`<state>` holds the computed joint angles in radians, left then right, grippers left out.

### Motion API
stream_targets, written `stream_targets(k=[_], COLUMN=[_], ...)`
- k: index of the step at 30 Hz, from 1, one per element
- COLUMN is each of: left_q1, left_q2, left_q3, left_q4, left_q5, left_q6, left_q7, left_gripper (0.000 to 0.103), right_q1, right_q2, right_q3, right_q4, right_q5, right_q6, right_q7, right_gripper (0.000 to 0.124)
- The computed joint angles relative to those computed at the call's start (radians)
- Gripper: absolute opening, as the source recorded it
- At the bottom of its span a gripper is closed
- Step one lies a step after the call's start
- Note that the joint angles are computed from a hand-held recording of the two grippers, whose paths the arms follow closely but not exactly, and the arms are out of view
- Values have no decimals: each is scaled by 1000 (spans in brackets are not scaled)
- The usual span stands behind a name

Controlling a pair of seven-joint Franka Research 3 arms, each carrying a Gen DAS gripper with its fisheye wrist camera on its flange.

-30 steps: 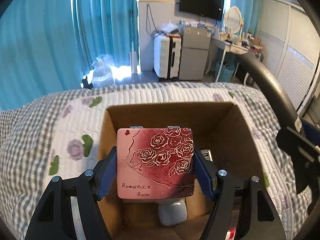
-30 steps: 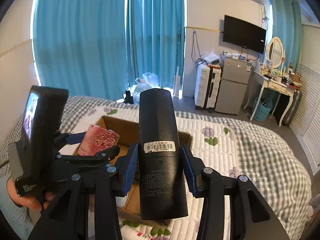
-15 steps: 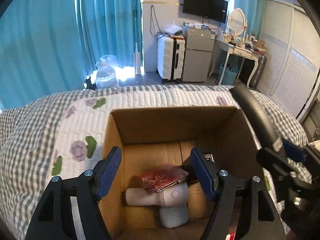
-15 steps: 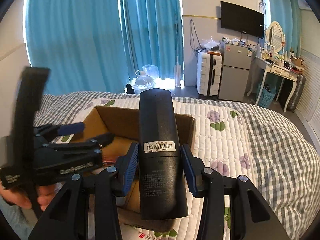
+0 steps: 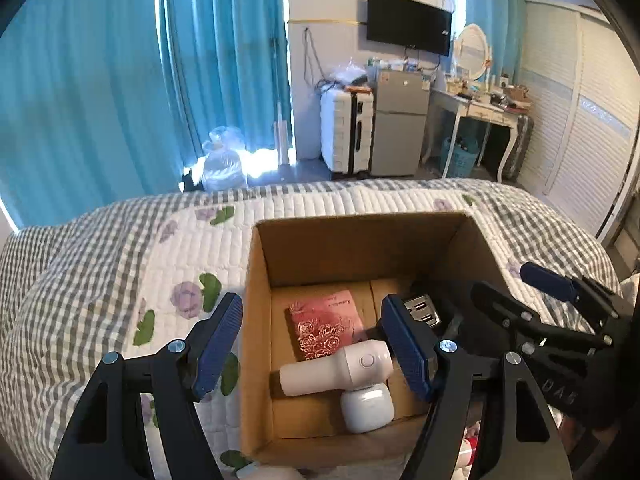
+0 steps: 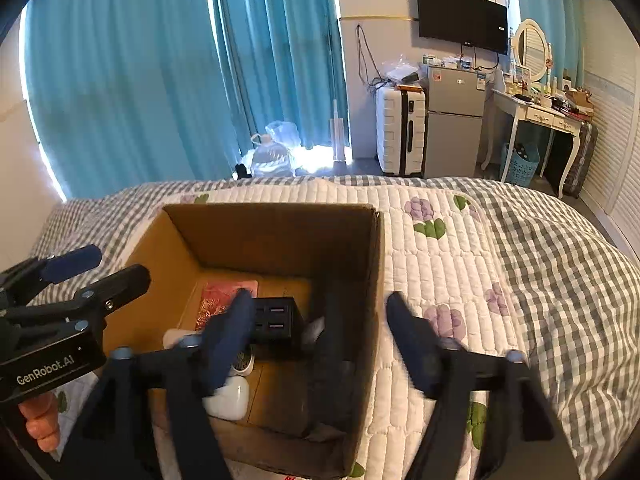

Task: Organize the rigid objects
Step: 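Carry the compact and tube over the box and release both into it, then grasp the red-capped white bottle with the right tool while the left grasps the other white plug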

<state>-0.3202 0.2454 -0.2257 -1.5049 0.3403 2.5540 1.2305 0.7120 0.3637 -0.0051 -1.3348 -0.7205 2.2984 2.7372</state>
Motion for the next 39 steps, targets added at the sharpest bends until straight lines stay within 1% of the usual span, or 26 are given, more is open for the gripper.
stream_targets(k=[3, 5, 7, 9, 11, 13, 15, 17, 20, 22, 23, 26, 29, 32, 36, 37, 39], left_q1=[8, 16, 21, 31, 39, 45, 45, 50, 33, 5, 2, -3, 7, 45, 47, 54, 82], left_q2=[-43, -88, -130, -185, -254, -310, -369, -420, -485, -525, -538, -576, -595, -608, -588, -575, -556], left_q3=[0, -5, -5, -10, -12, -11, -7, -11, 5, 26, 27, 28, 18, -10, 1, -1, -24], left_q4=[-41, -80, -114, -157, -212, -255, -298, -334, -394, -432, -445, -493, -534, -594, -646, -658, -681], left_q5=[-3, -19, -17, -44, -69, -77, -110, -95, -138, -196, -207, -227, -217, -166, -173, -167, -118], left_q6=[32, 59, 81, 105, 128, 146, 157, 160, 187, 186, 182, 171, 152, 159, 166, 173, 180], left_q7=[-8, -10, -23, -19, -16, -22, 6, -3, 37, 90, 99, 108, 91, 19, -36, -57, -119], left_gripper=[74, 74, 75, 75, 76, 78, 78, 79, 80, 80, 80, 80, 80, 80, 80, 80, 80], right_q1=[13, 15, 33, 50, 63, 66, 70, 73, 82, 92, 95, 101, 103, 94, 73, 69, 58], right_q2=[-26, -45, -76, -105, -141, -167, -193, -204, -216, -226, -227, -231, -230, -234, -226, -221, -210], right_q3=[0, 12, 20, 34, 56, 83, 110, 136, 165, 180, 188, 201, 208, 208, 201, 198, 190], right_q4=[-9, -14, -23, -32, -47, -50, -53, -43, -32, -38, -38, -49, -72, -113, -172, -182, -211], right_q5=[-25, -28, -67, -120, -172, -204, -225, -234, -245, -262, -262, -257, -246, -224, -204, -200, -185], right_q6=[-23, -43, -85, -127, -170, -200, -231, -260, -280, -293, -298, -294, -279, -234, -177, -167, -139], right_q7=[7, -2, 14, 37, 67, 88, 101, 98, 81, 83, 80, 80, 83, 88, 90, 89, 88], right_gripper=[71, 78, 80, 81, 89, 92, 94, 96, 96, 96, 96, 96, 96, 96, 96, 96, 96])
